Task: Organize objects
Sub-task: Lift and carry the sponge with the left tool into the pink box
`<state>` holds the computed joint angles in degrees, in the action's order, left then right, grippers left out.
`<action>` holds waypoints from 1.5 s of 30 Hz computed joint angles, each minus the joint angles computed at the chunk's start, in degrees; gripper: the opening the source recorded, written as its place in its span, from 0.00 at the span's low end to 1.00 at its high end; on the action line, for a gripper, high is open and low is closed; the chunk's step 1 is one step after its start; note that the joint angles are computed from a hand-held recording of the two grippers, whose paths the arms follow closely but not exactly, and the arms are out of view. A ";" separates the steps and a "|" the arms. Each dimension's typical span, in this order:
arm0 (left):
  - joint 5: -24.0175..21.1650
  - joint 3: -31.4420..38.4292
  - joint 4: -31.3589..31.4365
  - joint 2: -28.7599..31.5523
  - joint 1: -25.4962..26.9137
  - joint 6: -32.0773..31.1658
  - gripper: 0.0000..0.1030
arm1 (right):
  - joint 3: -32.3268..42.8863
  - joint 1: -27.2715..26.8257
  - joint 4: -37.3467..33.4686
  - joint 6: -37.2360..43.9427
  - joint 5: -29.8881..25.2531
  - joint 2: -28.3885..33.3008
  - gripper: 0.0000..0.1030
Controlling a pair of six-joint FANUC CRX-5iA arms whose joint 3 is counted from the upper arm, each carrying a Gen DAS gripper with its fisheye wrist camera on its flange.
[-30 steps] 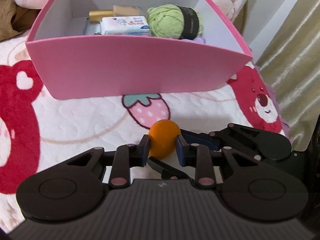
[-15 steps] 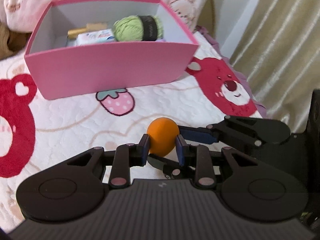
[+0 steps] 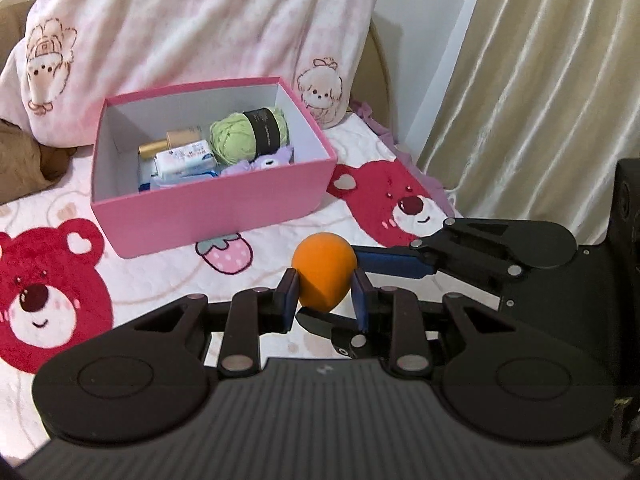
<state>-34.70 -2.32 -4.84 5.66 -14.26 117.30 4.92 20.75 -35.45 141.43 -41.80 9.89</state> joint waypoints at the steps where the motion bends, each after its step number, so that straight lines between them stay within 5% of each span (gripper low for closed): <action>1: -1.20 0.58 1.87 0.13 0.73 -1.65 0.25 | 0.75 0.11 0.14 0.23 -0.43 0.10 0.50; 6: -4.16 2.30 10.04 0.84 4.36 -8.32 0.26 | 5.01 0.92 2.29 -0.92 -2.14 1.89 0.50; 20: -7.43 15.22 13.93 9.83 10.57 -9.42 0.27 | 30.35 0.46 5.52 -9.81 -12.69 17.72 0.50; 42: 5.42 12.73 27.05 21.34 15.79 -18.61 0.25 | 77.61 -1.13 5.49 -26.82 -36.22 52.07 0.50; 45: 7.05 12.42 28.55 22.57 15.82 -19.83 0.26 | 78.86 -1.06 6.13 -27.54 -35.75 53.54 0.50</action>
<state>-27.66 10.10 23.71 28.23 1.56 97.48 83.78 19.69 -29.31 113.89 -77.54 63.44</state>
